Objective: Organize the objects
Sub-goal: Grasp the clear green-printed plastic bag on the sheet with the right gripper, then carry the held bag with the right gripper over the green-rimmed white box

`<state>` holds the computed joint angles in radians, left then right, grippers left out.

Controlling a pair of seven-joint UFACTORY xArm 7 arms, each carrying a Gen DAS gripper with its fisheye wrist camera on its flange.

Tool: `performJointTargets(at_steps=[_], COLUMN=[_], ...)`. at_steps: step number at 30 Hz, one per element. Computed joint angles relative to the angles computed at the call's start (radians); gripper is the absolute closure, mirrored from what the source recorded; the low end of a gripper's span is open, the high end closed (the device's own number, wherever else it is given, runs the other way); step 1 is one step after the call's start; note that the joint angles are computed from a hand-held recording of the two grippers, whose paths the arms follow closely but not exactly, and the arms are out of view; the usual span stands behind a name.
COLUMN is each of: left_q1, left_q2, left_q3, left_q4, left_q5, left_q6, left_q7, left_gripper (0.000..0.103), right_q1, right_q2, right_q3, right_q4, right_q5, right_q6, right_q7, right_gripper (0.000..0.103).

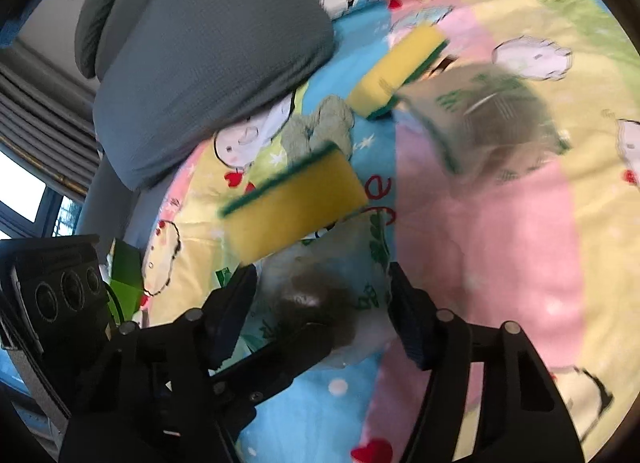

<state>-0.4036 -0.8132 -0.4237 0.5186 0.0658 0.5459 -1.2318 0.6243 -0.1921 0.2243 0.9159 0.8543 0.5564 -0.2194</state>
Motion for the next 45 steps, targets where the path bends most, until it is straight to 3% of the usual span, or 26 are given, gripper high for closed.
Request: performJointTargets(at_steps=[9,14,20,23,28,32,36,45], left_q1=[0.136,0.218,0.321,0.361,0.414,0.388,0.296,0.128], left_q2=[0.064,0.158,0.334,0.434,0.618,0.789,0.923,1.079], left_q3=[-0.154,-0.217,-0.311,-0.362,-0.474,-0.525,-0.502,-0.395], left_q4=[0.175,0.267,0.403,0.481,0.639,0.764,0.860,0.980], left_q5=[0.162,0.238,0.337,0.413,0.595,0.761,0.862,0.878], left_q6=[-0.079,-0.185,-0.266,-0.282,-0.221,-0.138,-0.070,-0.040], left_q7=[-0.027,-0.029,-0.050,-0.074,-0.144,-0.193,-0.204,-0.162], left_gripper=[0.042,0.042,0.042,0.042,0.042,0.042,0.042,0.043], right_q1=[0.024,0.022,-0.006,-0.028,-0.057,-0.092,-0.136,-0.228], right_q2=[-0.260,-0.367,-0.475,-0.517,-0.578,-0.616,-0.643,-0.638], right_q3=[-0.047,-0.073,-0.150,-0.184,-0.259,-0.308,-0.338,-0.357], right_q4=[-0.150,-0.211,-0.281,-0.311,-0.356,-0.384,-0.407,-0.429], right_q5=[-0.027,-0.128,-0.240,-0.284,-0.314,-0.320,-0.323,-0.342], right_q6=[-0.137,-0.197,-0.204,-0.199,-0.176,-0.157,-0.138,-0.094], right_q7=[0.033,0.106,0.181,0.210,0.221,0.225,0.237,0.269], right_gripper=[0.040,0.040,0.040,0.040,0.040,0.040,0.040,0.040])
